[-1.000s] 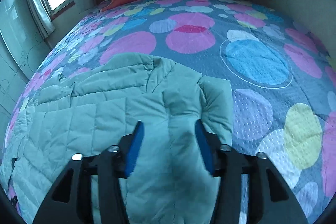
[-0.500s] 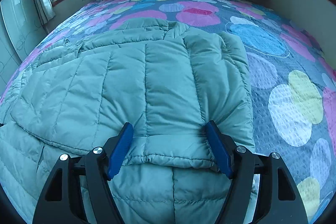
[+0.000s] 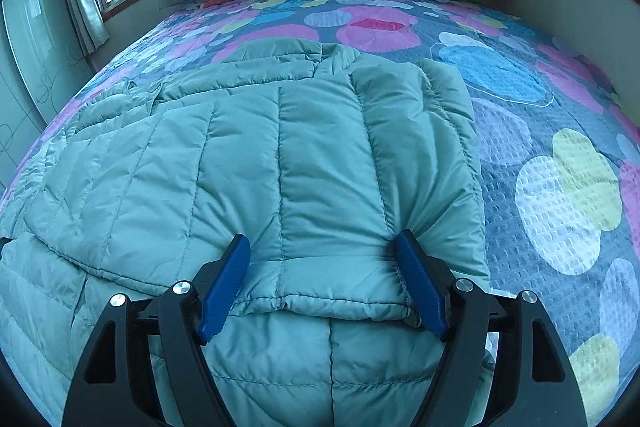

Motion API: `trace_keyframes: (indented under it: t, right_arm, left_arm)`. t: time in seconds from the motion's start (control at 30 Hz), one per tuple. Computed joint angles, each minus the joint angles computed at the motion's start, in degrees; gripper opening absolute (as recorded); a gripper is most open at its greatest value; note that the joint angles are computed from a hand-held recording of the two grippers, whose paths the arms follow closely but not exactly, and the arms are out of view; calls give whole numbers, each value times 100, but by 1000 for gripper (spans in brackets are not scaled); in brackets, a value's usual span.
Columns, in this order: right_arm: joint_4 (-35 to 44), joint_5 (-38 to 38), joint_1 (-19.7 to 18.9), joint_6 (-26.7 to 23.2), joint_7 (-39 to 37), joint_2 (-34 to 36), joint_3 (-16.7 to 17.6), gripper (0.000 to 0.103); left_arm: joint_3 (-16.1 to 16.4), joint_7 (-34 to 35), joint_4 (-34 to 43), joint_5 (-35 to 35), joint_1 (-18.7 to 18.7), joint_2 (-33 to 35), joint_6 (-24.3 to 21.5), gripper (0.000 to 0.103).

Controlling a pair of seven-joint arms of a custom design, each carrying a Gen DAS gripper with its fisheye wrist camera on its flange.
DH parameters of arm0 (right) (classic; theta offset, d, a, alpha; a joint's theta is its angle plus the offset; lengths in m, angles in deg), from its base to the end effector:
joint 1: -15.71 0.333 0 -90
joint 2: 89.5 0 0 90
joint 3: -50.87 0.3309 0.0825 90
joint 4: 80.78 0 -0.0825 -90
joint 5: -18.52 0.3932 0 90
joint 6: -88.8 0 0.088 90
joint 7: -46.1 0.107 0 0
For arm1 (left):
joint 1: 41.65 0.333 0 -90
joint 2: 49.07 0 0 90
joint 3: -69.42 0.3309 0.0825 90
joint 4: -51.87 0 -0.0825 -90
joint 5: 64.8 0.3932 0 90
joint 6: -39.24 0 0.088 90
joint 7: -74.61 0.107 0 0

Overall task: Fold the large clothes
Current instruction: 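Grasp the other sleeve cuff with the left gripper, fold it across, release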

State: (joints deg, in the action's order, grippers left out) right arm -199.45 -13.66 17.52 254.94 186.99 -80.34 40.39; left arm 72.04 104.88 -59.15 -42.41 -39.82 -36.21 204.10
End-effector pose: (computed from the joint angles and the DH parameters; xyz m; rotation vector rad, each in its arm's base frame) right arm 0.6230 -0.0583 0.4346 -1.2915 2.2417 -0.7658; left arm 0.6605 0.0276 0.4598 -2.3833 1.0018 -0.8101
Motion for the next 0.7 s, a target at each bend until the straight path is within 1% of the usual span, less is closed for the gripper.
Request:
trace_keyframes:
  t: [0.03, 0.07, 0.13, 0.2, 0.23, 0.27, 0.3, 0.33, 0.37, 0.47, 0.57, 0.6, 0.63, 0.67, 0.7]
  right_arm:
    - [1, 13, -6, 0, -20, 2, 4, 75]
    - [1, 13, -6, 3, -23, 3, 1, 75]
    - [-6, -16, 6, 9, 9, -4, -10, 75]
    - [-8, -31, 5, 13, 14, -5, -13, 75]
    - [-4, -31, 2, 13, 13, -4, -13, 75]
    - [-9, -21, -4, 22, 4, -5, -10, 75]
    - [-10, -5, -10, 29, -9, -4, -5, 75]
    - [-10, 0, -10, 34, -10, -6, -6, 75]
    - [-11, -5, -6, 35, 0, -8, -9, 75]
    - [-10, -21, 0, 34, 16, -9, -15, 75]
    - [-16, -8, -6, 50, 10, -10, -12, 75]
    - [-19, -24, 1, 52, 30, -12, -18, 75]
    - [-21, -41, 5, 52, 44, -12, -23, 75]
    - [-21, -46, 4, 56, 49, -11, -24, 75]
    - [-24, -44, 1, 58, 48, -13, -23, 75]
  left_arm:
    - [-70, 117, 56, -234, 122, 84, 132, 100]
    - [-73, 167, 115, -339, 166, 151, 248, 100]
    - [-78, 271, 276, -563, 206, 282, 266, 100]
    - [149, -82, 303, -484, 28, 327, 392, 98]
    - [269, -287, 303, -390, -95, 305, 342, 96]
    - [243, -323, 270, -408, -84, 261, 304, 90]
    - [17, -106, 98, -719, 100, 190, 585, 87]
    - [-191, 181, -61, -1125, 287, 147, 876, 86]
    - [-199, 184, -132, -1177, 289, 127, 994, 86]
    - [-13, 268, 96, -1210, 134, 315, 925, 86]
    - [268, 120, 428, -1148, -48, 562, 886, 86]
    - [407, 12, 495, -1077, -149, 609, 870, 84]
    - [623, -188, 567, -927, -330, 652, 813, 82]
    - [870, -426, 634, -716, -544, 679, 703, 73]
    - [919, -538, 666, -561, -575, 691, 659, 61]
